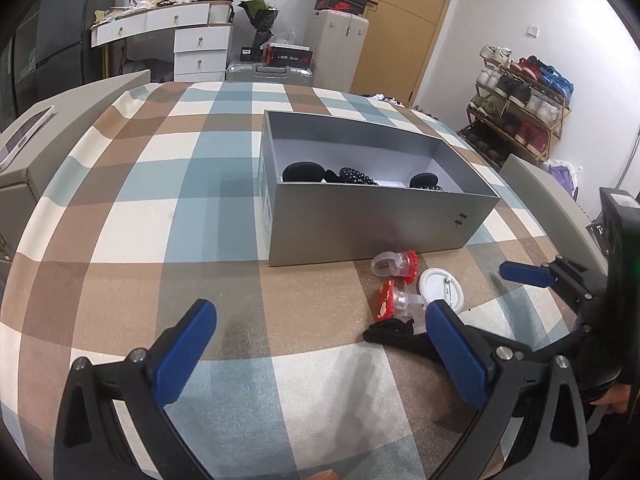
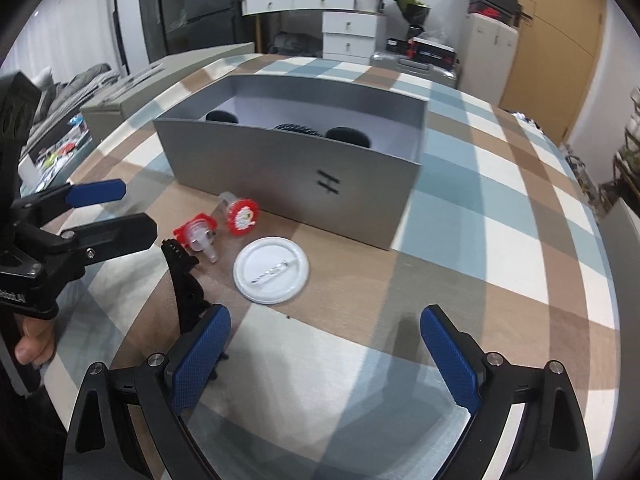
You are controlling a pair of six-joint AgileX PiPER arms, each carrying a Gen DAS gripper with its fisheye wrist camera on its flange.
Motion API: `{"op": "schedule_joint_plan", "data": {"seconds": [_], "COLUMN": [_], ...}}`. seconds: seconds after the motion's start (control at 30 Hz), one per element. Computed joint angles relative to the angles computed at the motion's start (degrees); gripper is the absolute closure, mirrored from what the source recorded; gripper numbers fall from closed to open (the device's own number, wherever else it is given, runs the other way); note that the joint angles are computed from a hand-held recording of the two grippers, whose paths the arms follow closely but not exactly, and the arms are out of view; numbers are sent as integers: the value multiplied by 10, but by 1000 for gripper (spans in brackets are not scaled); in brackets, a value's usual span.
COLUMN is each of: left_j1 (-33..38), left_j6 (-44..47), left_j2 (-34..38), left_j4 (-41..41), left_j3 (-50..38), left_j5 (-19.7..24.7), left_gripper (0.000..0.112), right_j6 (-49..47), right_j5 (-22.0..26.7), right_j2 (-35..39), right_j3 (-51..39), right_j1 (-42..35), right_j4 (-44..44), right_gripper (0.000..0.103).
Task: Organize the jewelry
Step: 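Move the right gripper down to the white round badge, then grasp the white badge with the right gripper while the left grasps a red ring pop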
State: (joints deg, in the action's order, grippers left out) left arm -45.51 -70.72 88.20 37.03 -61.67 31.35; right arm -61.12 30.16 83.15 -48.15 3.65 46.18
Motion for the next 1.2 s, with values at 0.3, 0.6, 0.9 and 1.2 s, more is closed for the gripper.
{"op": "schedule_joint_plan", "data": {"seconds": [0.3,0.6,0.9,1.2], "left_j1": [10,19,19,20], "left_j6": [-4,-8,-13,3], "left_j2": [-6,-11,-11,-2], "left_j4": [-11,-24,-22,-39], "left_j3": [9,17,16,3], "left_j5": [-13,-24,-18,-2], "left_gripper": [11,11,11,11], "right_j6": [15,5,-22,-90], "right_j5": [8,13,11,36], "right_j2": [27,34,31,16], "right_j3": [-33,-45,-39,-18], "right_j1": [25,35,34,20], "right_j4": [-9,7,28,81], "right_gripper": [19,42,47,62]}}
